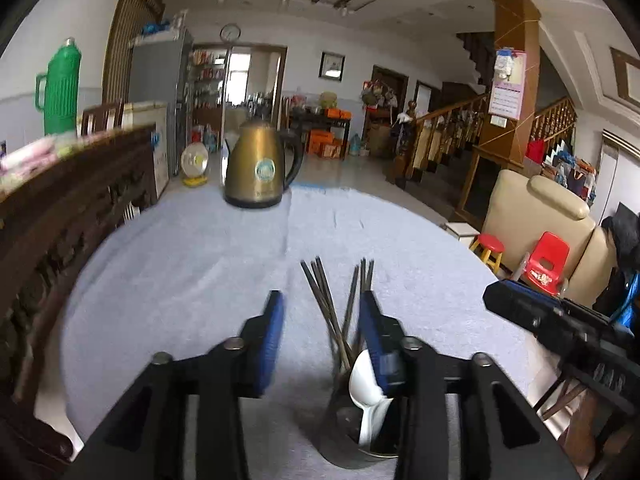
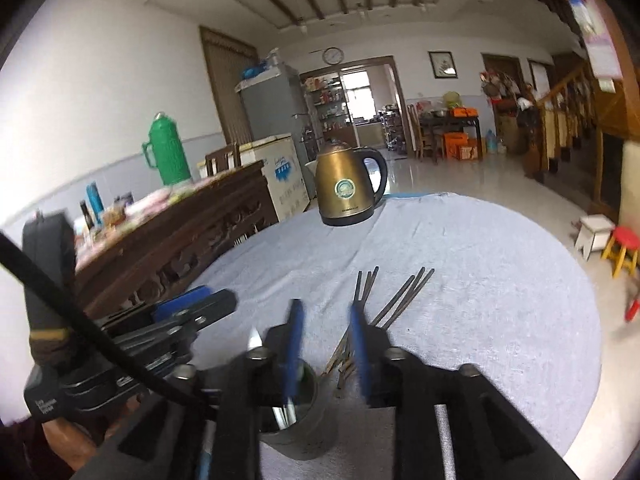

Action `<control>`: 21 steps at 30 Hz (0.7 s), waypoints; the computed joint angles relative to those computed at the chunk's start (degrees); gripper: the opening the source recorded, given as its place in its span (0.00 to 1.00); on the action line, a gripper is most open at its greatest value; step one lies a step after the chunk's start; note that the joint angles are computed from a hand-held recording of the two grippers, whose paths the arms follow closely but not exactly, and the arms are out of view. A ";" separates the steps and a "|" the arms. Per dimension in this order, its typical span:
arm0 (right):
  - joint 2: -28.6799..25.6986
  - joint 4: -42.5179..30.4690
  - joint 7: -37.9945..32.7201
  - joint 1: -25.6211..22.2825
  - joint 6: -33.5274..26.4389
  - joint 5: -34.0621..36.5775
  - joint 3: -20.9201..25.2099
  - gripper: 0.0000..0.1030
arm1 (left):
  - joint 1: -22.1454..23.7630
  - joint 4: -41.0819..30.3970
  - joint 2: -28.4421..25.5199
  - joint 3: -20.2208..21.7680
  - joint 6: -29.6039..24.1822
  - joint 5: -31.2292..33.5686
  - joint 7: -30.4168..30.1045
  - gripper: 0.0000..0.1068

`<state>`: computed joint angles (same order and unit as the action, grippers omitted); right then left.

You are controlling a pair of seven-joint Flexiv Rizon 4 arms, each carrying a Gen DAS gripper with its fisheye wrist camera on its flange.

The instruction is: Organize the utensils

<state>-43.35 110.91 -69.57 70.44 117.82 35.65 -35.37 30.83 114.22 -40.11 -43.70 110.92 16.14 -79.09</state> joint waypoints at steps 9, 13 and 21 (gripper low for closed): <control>1.30 -2.24 7.29 -11.90 -4.89 -4.77 7.36 0.31 | 0.09 -8.89 -3.00 -0.72 -10.73 -5.31 3.66 0.45; 1.64 -6.17 10.82 -24.04 -11.30 -13.00 16.58 0.31 | -4.95 -19.15 -5.71 2.61 -25.54 -11.32 7.53 0.45; -5.43 -25.90 14.16 -51.46 -32.95 -25.89 39.22 0.31 | -24.65 -53.51 -17.95 21.16 -58.75 -19.30 6.53 0.45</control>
<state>-48.79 85.01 -55.40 18.98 84.87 9.75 3.85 6.18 60.71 -58.06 -22.54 52.17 -3.16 -72.55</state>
